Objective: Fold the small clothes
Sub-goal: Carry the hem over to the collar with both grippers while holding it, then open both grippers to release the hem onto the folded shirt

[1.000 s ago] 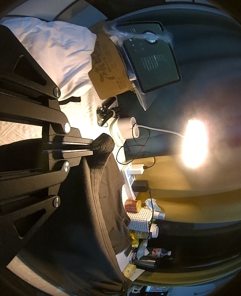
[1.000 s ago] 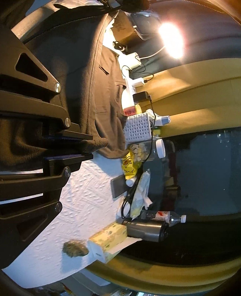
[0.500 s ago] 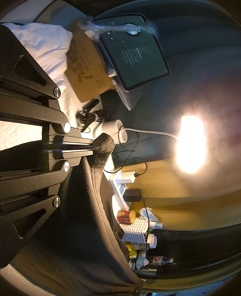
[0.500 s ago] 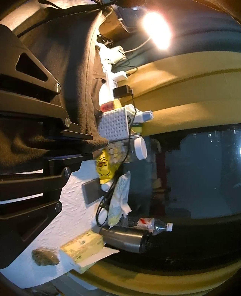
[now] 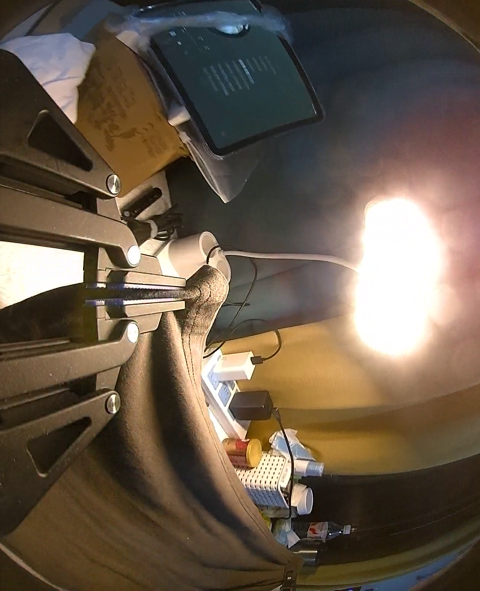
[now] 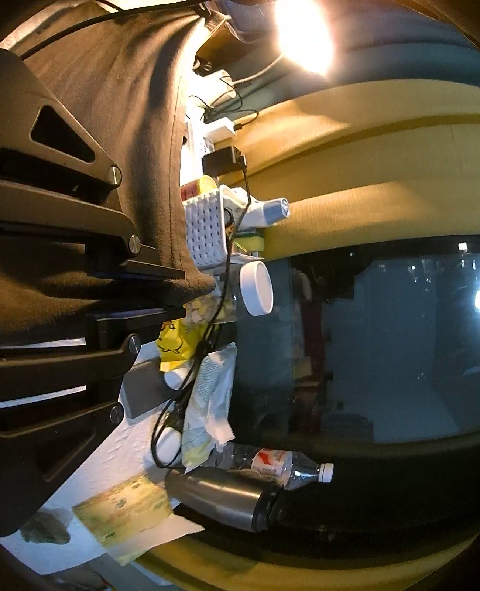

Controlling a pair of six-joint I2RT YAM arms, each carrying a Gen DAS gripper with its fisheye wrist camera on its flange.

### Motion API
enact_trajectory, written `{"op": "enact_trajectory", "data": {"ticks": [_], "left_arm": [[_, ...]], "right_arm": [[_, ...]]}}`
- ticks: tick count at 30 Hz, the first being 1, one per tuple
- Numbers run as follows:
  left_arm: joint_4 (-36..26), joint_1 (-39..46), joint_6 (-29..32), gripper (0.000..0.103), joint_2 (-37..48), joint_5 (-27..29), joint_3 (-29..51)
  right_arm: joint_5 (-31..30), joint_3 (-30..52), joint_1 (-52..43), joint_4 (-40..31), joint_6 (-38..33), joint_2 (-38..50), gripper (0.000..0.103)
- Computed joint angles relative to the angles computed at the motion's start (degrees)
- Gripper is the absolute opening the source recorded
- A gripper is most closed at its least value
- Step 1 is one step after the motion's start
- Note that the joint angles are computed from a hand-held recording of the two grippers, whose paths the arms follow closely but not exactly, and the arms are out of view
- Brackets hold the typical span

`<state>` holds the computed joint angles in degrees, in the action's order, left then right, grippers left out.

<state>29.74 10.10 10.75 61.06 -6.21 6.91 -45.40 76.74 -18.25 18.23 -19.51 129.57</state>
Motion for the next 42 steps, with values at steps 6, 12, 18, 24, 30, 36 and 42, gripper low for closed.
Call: {"op": "enact_trajectory", "data": {"ticks": [6,12,18,24,30,36,42], "left_arm": [[5.6,1.3,2.7,0.002,8.8,1.3,4.2],[11.0,2.0,4.3,0.002,15.8,1.1,8.9],[18.1,2.0,2.3,0.002,27.4,-0.1,13.3],[17.9,2.2,2.0,0.002,40.2,-0.5,19.7],[10.2,1.8,-0.2,0.003,48.3,-2.5,26.7],[4.6,3.6,-2.6,0.008,49.4,-2.3,29.4],[3.5,5.0,-5.5,0.066,44.1,1.0,25.6]], "right_arm": [[3.5,6.0,3.1,-1.7,-0.4,2.9,0.014],[7.0,10.2,5.6,0.7,0.3,5.0,0.014],[11.3,14.7,8.1,2.6,2.0,9.3,0.014],[16.4,19.8,9.9,1.0,2.4,15.0,0.014],[20.0,25.2,11.2,-4.1,1.1,19.3,0.014],[22.9,30.0,11.6,-10.1,0.8,22.1,0.034],[21.8,26.2,10.1,-8.2,1.1,19.6,0.046]]}}
